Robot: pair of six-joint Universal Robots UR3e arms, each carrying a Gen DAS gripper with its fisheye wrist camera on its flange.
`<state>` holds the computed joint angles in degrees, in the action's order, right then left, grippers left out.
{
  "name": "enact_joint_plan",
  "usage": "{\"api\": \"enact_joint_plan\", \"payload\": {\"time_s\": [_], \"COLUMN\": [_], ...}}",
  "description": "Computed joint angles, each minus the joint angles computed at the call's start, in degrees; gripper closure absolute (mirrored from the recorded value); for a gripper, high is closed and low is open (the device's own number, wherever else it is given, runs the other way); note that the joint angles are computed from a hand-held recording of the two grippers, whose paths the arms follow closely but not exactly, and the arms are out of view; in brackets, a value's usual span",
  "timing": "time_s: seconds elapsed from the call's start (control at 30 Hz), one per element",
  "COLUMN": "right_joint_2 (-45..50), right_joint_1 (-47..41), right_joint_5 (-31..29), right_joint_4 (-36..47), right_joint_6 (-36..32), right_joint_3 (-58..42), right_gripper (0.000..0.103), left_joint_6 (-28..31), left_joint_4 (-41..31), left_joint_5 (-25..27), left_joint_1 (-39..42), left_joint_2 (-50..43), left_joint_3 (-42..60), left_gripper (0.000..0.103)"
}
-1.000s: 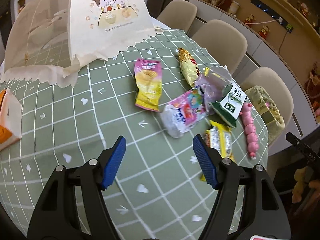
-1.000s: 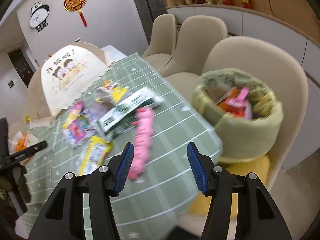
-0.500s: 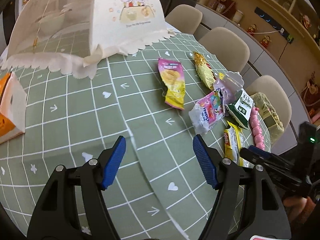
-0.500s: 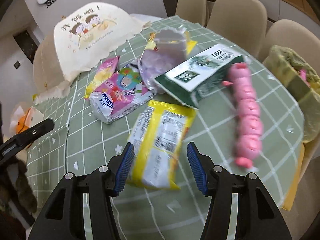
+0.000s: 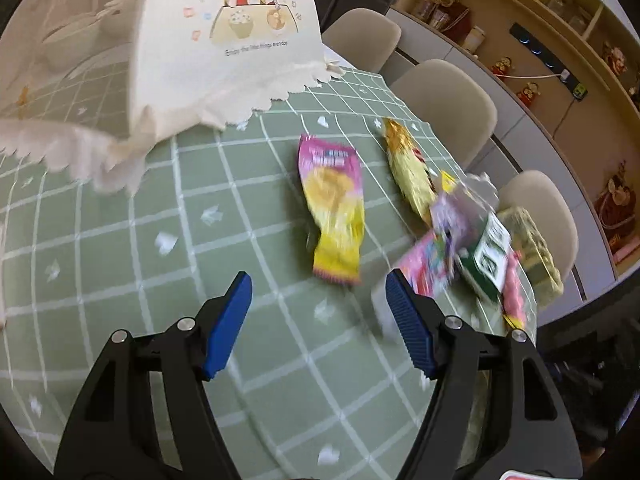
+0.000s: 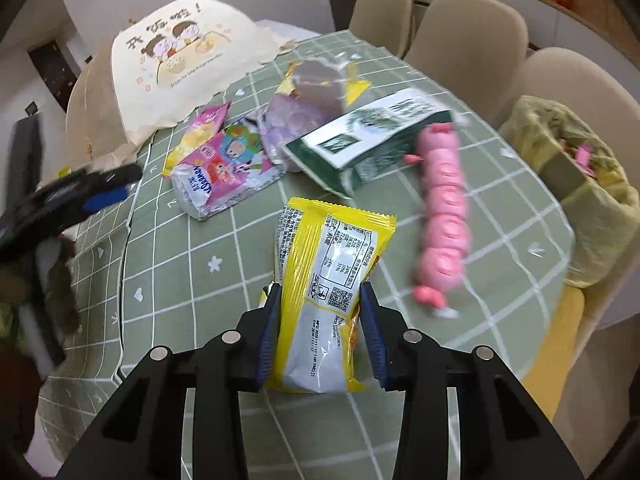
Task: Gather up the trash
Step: 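Lift the yellow snack bag with the right gripper while the left grasps a pink chip bag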
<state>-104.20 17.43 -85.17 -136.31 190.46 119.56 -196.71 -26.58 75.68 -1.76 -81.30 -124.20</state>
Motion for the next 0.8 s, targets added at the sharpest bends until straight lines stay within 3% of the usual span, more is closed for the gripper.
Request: {"api": "enact_joint_plan", "payload": {"time_s": [0.13, 0.2, 0.33, 0.37, 0.4, 0.43, 0.57, 0.8], "right_joint_2": [-7.20, -9.35, -14.52, -15.38, -16.32, -16.62, -18.35, -25.32], "right_joint_1": [-4.83, -5.88, -8.80, -9.31, -9.98, -10.23, -10.75, -17.27], "right_joint_5": [1.68, 1.52, 2.32, 2.44, 2.66, 2.76, 1.14, 3.88], "right_joint_4": [4.11, 5.47, 8.53, 8.96, 9.44, 9.46, 10.30, 15.29], "right_joint_6": [-0.86, -1.02, -2.06, -2.04, -2.08, -1.91, -2.46, -6.05], "right_joint_3": [3.01, 3.79, 5.94, 6.39, 6.88, 7.11, 7.16, 6.06], "right_gripper": [0.066, 0.066, 0.067, 0.067, 0.067, 0.067, 0.067, 0.067], "left_joint_6": [-2.24, -3.83, -5.25, -4.49, -4.20, -3.62, -1.60, -0.78], "left_joint_4": [1.55, 1.32, 1.01, 0.10, -0.51, -2.13, -4.82, -8.43], "left_joint_5": [2.28, 5.32, 7.69, 6.71, 6.74, 5.95, 5.67, 6.77], "left_joint_1": [-1.89, -3.29, -4.78, -4.67, -4.97, -5.20, -7.88, -13.92], "left_joint_2": [-11.70, -15.84, -21.72, -22.53, -23.18, -23.81, -23.12, -15.73], "left_joint_3": [8.77, 12.55, 18.31, 19.53, 20.66, 22.16, 24.51, 26.34], "left_gripper": [0.041, 0.048, 0.053, 0.057, 0.071, 0.079, 0.097, 0.097]}}
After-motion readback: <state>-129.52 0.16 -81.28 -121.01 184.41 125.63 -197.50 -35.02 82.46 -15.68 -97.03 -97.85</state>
